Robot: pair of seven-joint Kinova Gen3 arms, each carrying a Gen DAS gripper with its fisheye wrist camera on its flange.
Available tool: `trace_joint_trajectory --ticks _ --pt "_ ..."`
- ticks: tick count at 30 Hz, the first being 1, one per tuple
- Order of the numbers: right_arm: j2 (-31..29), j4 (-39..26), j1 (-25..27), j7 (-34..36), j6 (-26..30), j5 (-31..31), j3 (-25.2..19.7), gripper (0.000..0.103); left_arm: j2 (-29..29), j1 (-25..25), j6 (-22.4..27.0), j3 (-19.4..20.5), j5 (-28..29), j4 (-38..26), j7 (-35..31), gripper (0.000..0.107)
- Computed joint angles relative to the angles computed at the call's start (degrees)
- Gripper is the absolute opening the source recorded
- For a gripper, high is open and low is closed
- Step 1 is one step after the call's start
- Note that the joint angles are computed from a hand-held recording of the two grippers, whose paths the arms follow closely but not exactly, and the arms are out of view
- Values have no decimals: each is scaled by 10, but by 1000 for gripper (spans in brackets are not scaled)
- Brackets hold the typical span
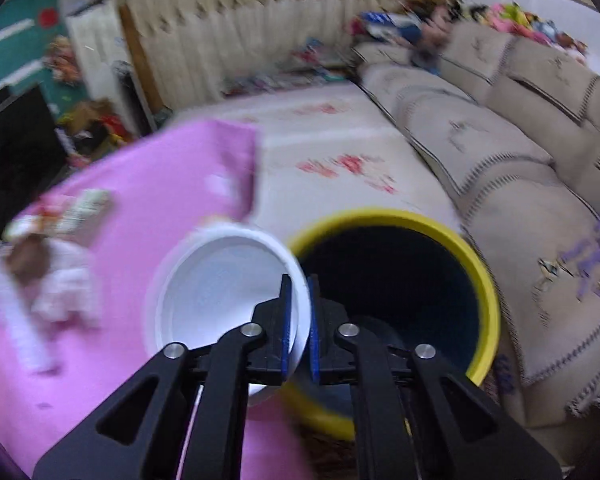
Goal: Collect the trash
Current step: 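Drop the white cup into the yellow-rimmed bin with the right gripper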
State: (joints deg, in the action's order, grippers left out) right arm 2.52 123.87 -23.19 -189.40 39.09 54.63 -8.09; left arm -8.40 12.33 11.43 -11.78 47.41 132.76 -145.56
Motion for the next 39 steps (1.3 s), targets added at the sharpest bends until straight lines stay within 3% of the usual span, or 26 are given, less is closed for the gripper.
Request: trace_joint_trajectory --ticks 2,4,8,17,18,21,23,34,39 --pt "15 3 47 42 -44 -31 13 16 12 -4 -2 23 -16 -10 25 99" --pt "29 3 56 63 -58 -37 46 7 19 -14 -4 50 -45 -17 64 99" --pt "32 22 93 92 -99 -57 68 6 47 -21 -2 93 -96 -39 128 99" --pt "115 7 110 193 -130 -124 116 7 118 -43 4 168 -191 -95 239 99" --pt "120 5 101 192 -128 -126 123 8 129 -44 9 174 -201 -106 252 99" --pt "123 10 75 175 -134 -112 148 30 158 -44 23 181 -237 -136 299 99" --pt "124 12 54 147 -130 -89 161 32 177 -58 32 197 -241 -156 310 99" --pt "68 38 33 68 -91 -21 119 32 260 -40 72 199 -343 -255 429 99" --pt "38 47 43 39 -72 4 83 33 290 -97 118 254 -305 -296 394 99"
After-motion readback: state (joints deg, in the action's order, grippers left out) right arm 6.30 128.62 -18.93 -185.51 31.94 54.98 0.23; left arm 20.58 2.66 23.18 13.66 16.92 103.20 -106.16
